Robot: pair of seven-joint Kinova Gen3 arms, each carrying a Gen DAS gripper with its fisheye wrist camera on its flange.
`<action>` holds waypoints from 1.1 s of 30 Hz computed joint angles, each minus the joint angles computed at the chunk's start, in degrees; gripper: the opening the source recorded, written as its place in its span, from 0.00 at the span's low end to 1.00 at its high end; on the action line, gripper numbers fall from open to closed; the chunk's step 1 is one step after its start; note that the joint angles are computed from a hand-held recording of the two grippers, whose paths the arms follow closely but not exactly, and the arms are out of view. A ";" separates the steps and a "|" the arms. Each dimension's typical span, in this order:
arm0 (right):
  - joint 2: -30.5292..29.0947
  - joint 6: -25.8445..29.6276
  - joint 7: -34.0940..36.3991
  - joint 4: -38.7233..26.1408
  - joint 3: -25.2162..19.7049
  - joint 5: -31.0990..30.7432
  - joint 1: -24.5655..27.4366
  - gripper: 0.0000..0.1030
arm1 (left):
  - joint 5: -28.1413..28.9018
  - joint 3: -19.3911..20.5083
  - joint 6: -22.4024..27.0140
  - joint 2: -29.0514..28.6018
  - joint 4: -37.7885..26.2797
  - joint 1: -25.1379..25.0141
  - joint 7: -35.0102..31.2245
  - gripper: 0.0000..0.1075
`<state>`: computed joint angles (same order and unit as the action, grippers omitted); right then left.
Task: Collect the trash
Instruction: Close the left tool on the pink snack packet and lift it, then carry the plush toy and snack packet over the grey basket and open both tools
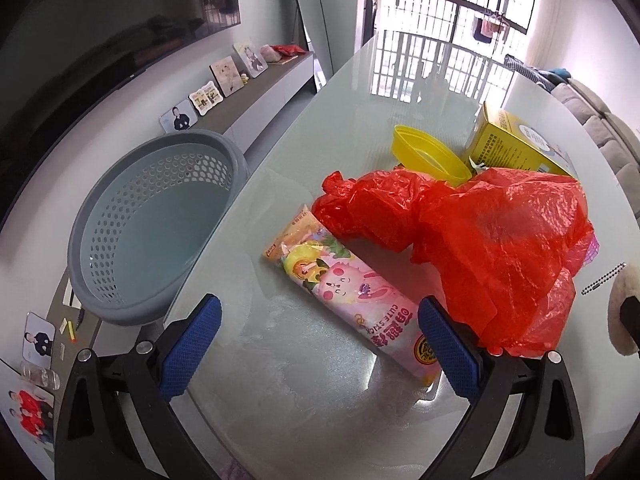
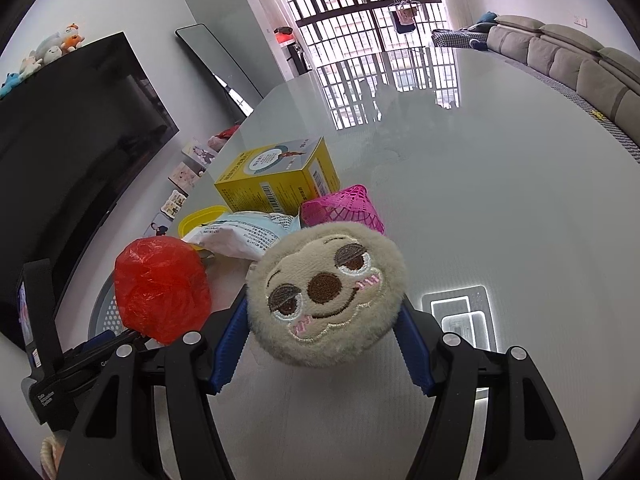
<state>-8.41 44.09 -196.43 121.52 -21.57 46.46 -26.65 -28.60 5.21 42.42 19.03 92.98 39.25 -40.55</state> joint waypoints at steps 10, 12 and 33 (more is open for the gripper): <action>-0.83 -4.29 1.32 1.84 0.64 -1.10 2.12 0.63 | 0.98 -0.42 -0.60 1.39 0.04 0.03 -0.63 0.88; -0.84 -4.15 1.04 1.85 0.24 -1.02 2.37 0.63 | 0.96 -0.19 -1.07 1.14 0.55 -0.02 -1.29 0.75; 0.50 0.20 -2.55 0.68 -0.96 0.76 -1.26 0.63 | 9.93 2.07 -8.30 -5.14 7.39 -5.18 -13.77 0.14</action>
